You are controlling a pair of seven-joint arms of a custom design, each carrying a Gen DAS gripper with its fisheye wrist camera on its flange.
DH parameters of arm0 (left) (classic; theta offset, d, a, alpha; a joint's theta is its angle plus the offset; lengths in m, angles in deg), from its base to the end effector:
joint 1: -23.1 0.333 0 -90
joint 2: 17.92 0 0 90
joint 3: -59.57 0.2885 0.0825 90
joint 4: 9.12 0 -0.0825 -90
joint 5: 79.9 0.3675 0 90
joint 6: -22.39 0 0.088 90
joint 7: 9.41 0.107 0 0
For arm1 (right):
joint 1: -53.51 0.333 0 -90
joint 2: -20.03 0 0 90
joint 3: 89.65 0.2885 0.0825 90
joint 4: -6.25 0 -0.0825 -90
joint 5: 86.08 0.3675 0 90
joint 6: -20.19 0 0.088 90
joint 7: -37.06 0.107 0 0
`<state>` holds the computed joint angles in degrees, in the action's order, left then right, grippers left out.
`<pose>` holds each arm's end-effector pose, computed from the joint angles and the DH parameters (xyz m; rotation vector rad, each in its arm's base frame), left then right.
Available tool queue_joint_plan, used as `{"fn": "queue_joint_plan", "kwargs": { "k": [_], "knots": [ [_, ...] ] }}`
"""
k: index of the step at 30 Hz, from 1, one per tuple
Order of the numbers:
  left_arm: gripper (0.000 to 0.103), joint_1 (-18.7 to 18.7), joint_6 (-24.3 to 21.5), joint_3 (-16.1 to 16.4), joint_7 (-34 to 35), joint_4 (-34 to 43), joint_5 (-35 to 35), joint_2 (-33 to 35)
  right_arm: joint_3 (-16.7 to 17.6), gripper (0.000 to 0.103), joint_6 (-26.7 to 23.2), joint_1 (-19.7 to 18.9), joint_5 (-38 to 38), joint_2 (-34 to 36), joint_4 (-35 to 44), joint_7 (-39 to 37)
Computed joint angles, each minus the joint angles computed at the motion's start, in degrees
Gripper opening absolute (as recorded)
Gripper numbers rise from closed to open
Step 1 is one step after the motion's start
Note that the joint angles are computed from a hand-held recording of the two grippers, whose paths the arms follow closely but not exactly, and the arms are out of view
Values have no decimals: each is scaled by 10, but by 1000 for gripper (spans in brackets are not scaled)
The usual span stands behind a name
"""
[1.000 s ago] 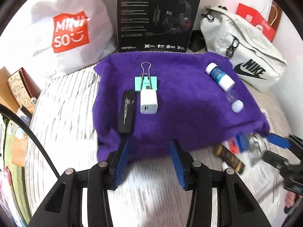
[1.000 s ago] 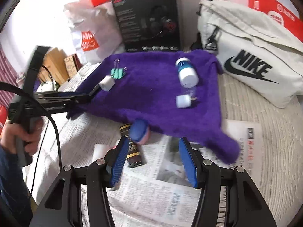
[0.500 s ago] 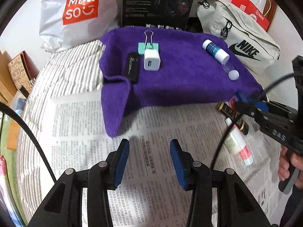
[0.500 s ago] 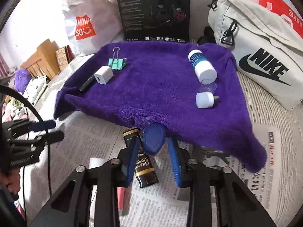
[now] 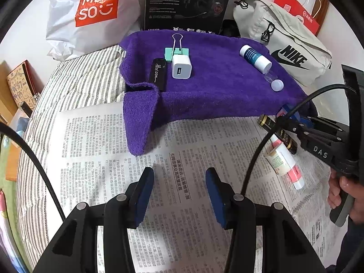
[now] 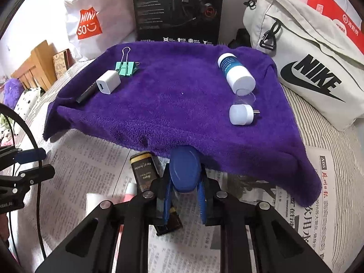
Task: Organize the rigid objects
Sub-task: 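Grasp the white paper roll with the left tool while the right tool grasps the blue-lidded pink jar, then carry the roll with the left tool while the right tool sets the jar down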
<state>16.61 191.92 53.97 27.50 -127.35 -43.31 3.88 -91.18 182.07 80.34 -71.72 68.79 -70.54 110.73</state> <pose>0.5813 -0.1629 0.2858 -2.0579 1.8011 -0.6142 0.6825 0.3152 0.2796 -2.2076 1.2660 -0.4061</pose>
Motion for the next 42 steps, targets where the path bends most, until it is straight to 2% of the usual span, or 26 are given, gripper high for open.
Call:
{"fn": "queue_joint_plan", "kwargs": {
  "k": [3, 7, 12, 14, 18, 21, 28, 32, 34, 36, 39, 42],
  "knots": [
    [45, 1, 10, -4, 2, -4, -2, -2, 32, 20, 11, -32, 27, -31, -41, -36],
    [45, 10, 44, -22, 26, -4, -10, -1, 28, 20, 41, -43, 44, -75, -102, -57],
    [46, 2, 50, -35, 61, 16, -15, 11, 37, 20, 61, -75, 75, -121, -166, -93],
    [50, 4, 48, -45, 84, 27, -20, 19, 43, 20, 72, -89, 90, -135, -185, -109],
    [55, 8, 38, -68, 136, 54, -37, 42, 53, 20, 87, -110, 116, -154, -212, -136],
    [55, 14, 12, -86, 185, 80, -57, 62, 59, 20, 90, -122, 135, -161, -224, -152],
    [55, -17, -49, -70, 262, 141, -60, 100, 51, 20, 80, -121, 144, -155, -220, -160],
    [55, -13, -62, -83, 307, 173, -82, 123, 47, 20, 68, -120, 143, -148, -211, -159],
    [50, -13, -61, -85, 323, 185, -91, 133, 46, 20, 64, -120, 142, -147, -209, -159],
    [31, -11, -59, -87, 328, 189, -103, 136, 47, 20, 61, -121, 142, -146, -208, -160],
    [29, 2, -52, -100, 331, 182, -132, 135, 49, 20, 59, -121, 142, -144, -205, -162],
    [29, -18, -53, -76, 309, 166, -120, 120, 55, 20, 58, -122, 144, -144, -204, -170]
  ]
}}
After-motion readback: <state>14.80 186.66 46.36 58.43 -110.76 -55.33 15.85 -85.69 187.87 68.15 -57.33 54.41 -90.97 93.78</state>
